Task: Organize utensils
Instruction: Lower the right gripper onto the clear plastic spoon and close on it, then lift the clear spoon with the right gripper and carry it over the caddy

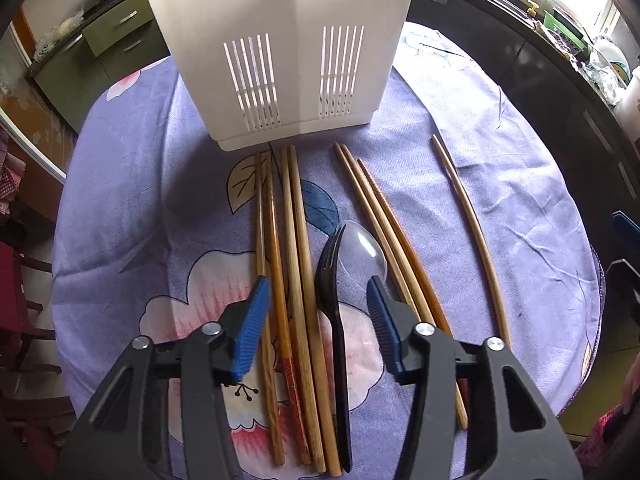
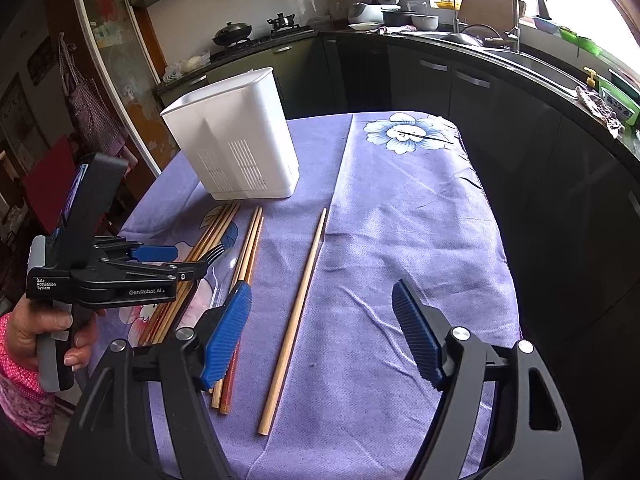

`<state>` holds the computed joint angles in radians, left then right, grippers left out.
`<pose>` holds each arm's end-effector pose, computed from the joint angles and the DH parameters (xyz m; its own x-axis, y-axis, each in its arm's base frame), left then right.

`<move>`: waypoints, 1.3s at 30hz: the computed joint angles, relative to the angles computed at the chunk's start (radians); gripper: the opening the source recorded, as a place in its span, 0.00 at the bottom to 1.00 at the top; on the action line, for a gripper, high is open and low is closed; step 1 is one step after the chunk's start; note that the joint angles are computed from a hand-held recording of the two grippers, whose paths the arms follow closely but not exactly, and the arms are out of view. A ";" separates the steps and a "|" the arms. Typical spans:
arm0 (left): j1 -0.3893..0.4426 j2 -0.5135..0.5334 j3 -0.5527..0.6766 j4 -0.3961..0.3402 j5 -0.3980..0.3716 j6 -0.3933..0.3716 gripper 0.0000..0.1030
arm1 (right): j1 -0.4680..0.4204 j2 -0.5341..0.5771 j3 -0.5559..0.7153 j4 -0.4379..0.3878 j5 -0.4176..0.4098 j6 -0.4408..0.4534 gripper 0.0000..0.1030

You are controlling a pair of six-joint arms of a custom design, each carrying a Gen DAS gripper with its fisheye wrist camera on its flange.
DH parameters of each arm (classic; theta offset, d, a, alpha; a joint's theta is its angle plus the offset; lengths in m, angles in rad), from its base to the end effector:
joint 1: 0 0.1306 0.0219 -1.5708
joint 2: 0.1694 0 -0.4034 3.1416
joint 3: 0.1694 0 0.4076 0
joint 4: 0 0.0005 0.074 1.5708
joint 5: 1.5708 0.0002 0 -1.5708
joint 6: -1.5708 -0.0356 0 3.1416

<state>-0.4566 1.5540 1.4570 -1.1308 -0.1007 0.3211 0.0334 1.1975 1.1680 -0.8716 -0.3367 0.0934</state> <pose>0.4730 -0.2289 0.3867 -0.9309 0.1075 -0.3490 0.1207 0.9926 -0.0163 0.4137 0.0251 0.4291 -0.7581 -0.1134 -0.6422 -0.3085 0.9300 0.2000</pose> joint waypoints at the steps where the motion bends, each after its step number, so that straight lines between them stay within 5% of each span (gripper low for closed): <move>1: -0.001 0.007 0.005 -0.006 0.004 -0.001 0.36 | -0.001 0.001 -0.001 0.003 -0.001 -0.002 0.71; 6: -0.002 0.024 0.019 -0.012 0.016 -0.002 0.20 | -0.009 0.005 -0.006 0.009 -0.012 -0.001 0.71; 16: -0.023 0.070 0.057 -0.033 -0.021 -0.007 0.07 | 0.013 -0.008 -0.018 0.008 0.018 0.015 0.71; 20: -0.020 0.063 0.053 -0.018 -0.017 -0.014 0.05 | 0.027 -0.005 -0.008 -0.013 0.019 0.028 0.73; 23: -0.005 0.014 0.019 0.005 0.002 -0.022 0.05 | 0.049 0.014 0.009 -0.041 0.034 0.048 0.85; 28: 0.010 -0.073 -0.019 0.043 0.013 -0.018 0.04 | 0.120 0.067 0.055 -0.093 0.081 0.080 0.83; 33: 0.021 -0.167 -0.048 0.071 -0.005 -0.027 0.04 | 0.201 0.167 0.150 -0.178 0.058 0.095 0.44; 39: 0.032 -0.231 -0.075 0.079 -0.018 -0.050 0.04 | 0.294 0.290 0.246 -0.261 0.095 0.073 0.25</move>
<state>-0.4245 1.3234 1.3824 -1.0516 -0.1190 0.2709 0.3273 1.4872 1.4143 -1.1327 -0.2419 0.1669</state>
